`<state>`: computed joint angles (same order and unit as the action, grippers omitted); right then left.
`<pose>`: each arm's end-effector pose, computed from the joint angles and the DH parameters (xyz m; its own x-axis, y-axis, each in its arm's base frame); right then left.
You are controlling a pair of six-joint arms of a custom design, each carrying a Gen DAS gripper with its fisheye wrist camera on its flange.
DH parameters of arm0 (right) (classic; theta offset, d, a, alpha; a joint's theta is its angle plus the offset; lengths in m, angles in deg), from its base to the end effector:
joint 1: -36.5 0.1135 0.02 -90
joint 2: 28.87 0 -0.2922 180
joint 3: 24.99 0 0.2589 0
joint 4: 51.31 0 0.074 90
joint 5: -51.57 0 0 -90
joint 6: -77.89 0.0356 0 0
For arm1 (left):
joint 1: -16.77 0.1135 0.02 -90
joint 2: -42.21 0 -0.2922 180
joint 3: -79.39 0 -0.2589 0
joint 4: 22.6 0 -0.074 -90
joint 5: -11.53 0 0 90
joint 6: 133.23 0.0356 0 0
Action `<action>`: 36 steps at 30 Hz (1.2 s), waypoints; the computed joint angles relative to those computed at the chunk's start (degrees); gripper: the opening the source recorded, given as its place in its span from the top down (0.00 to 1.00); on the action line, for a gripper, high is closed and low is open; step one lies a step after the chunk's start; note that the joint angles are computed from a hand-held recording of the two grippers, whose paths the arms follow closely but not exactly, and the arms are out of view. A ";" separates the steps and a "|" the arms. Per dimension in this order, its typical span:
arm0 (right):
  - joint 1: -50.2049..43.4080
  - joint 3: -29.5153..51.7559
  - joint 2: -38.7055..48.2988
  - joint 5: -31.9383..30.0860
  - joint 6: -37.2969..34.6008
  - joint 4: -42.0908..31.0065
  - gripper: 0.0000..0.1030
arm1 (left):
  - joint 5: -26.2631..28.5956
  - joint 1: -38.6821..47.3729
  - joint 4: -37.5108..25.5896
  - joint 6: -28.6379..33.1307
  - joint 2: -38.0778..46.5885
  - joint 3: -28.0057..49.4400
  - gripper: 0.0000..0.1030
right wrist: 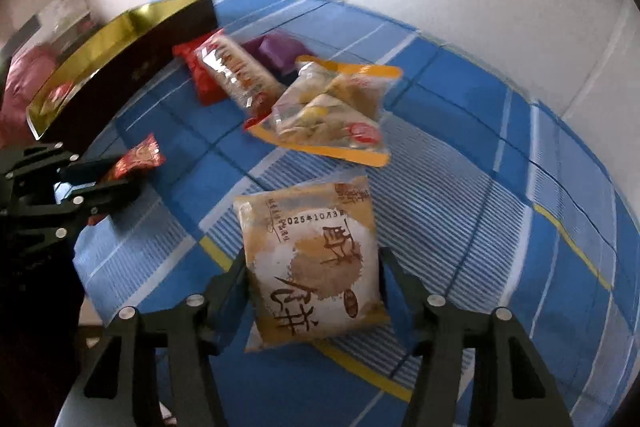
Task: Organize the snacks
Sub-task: 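Grasp the clear pastry bag with right gripper while left gripper lifts the red candy bar, then carry the red candy bar into the gold tray and open left gripper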
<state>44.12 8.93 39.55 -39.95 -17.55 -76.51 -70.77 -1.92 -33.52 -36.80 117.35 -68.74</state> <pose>0.1795 0.0250 0.1440 -0.8381 -0.2077 -0.5044 -0.2263 0.9737 -0.0250 0.1856 -0.0678 0.1298 -0.7195 0.3605 -0.5936 0.4754 0.8788 -0.0424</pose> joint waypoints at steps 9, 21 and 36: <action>1.60 -8.69 -4.49 4.00 6.43 11.68 0.40 | -2.06 -0.09 -2.74 -1.56 -1.98 0.94 0.79; 7.49 -14.67 -8.41 10.81 12.64 18.95 0.40 | -3.67 5.04 -17.27 -1.43 -19.49 6.60 0.79; 7.14 -15.73 -10.10 10.96 12.82 19.88 0.40 | 7.94 31.42 -22.00 3.47 -10.79 15.09 0.79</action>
<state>51.26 -6.81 29.45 -29.00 -4.73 -56.63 -62.83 29.50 -55.52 -33.33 106.56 -53.65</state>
